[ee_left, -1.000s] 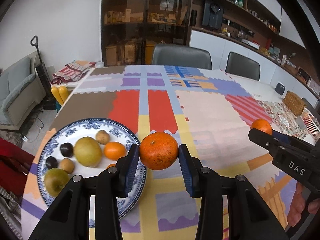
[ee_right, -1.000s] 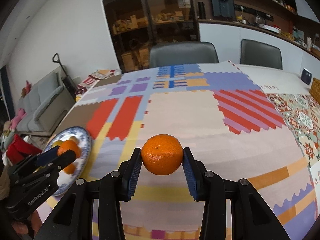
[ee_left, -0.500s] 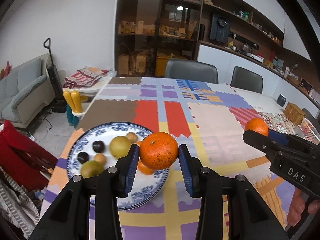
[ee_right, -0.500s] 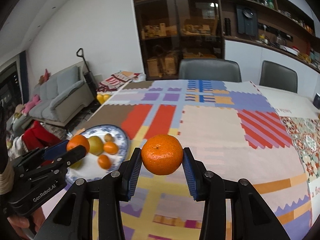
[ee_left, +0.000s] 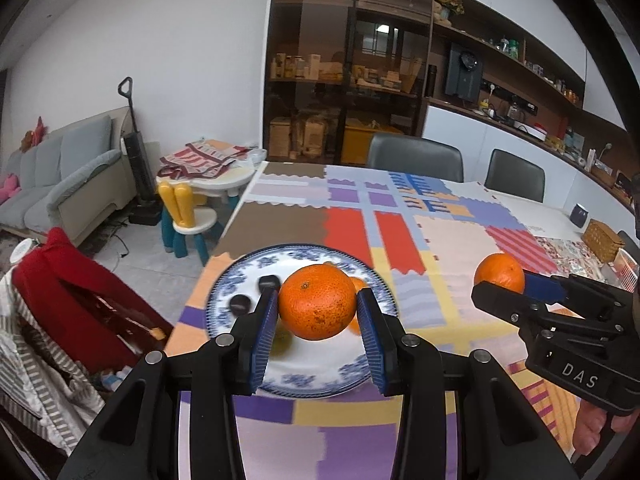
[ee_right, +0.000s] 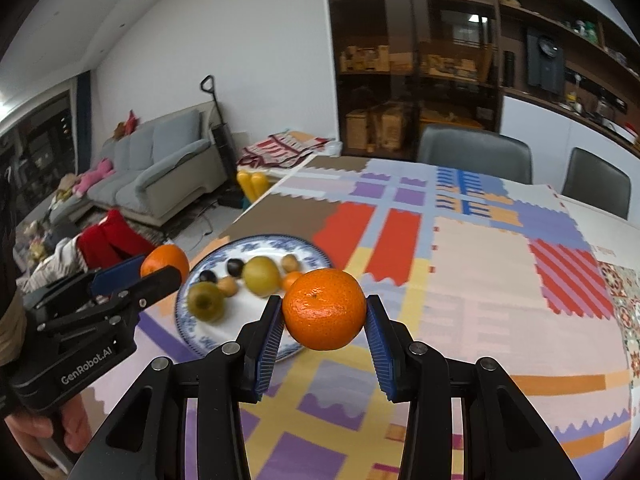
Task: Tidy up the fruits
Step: 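Carry both oranges onto the plate and open both tools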
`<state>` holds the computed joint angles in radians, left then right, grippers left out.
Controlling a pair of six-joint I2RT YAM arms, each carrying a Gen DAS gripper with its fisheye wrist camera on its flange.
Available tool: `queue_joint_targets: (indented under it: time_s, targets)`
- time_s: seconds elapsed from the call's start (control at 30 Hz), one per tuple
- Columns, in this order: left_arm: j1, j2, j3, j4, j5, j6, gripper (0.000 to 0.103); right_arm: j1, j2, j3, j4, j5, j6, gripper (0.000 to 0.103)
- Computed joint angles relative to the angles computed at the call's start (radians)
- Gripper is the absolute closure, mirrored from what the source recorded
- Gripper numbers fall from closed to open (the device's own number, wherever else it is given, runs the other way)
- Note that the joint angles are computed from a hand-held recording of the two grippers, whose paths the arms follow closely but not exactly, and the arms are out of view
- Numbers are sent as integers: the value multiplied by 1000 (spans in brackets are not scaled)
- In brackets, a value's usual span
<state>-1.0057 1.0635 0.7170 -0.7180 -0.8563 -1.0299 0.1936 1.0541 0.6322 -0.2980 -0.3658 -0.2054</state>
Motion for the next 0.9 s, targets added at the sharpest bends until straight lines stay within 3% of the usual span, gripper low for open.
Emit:
queue_joint_targets:
  time_s: [0.3,0.6,0.9]
  targets:
    - [63,-113,-78,-50,26,55,63,175,92,0,49,75,75,61]
    - [215,-162,-171,111,185,263,63,277,254,24,132,121,105,61]
    - [218,-37,-183,264,274,315,63,251,373,45,168,102,79,61]
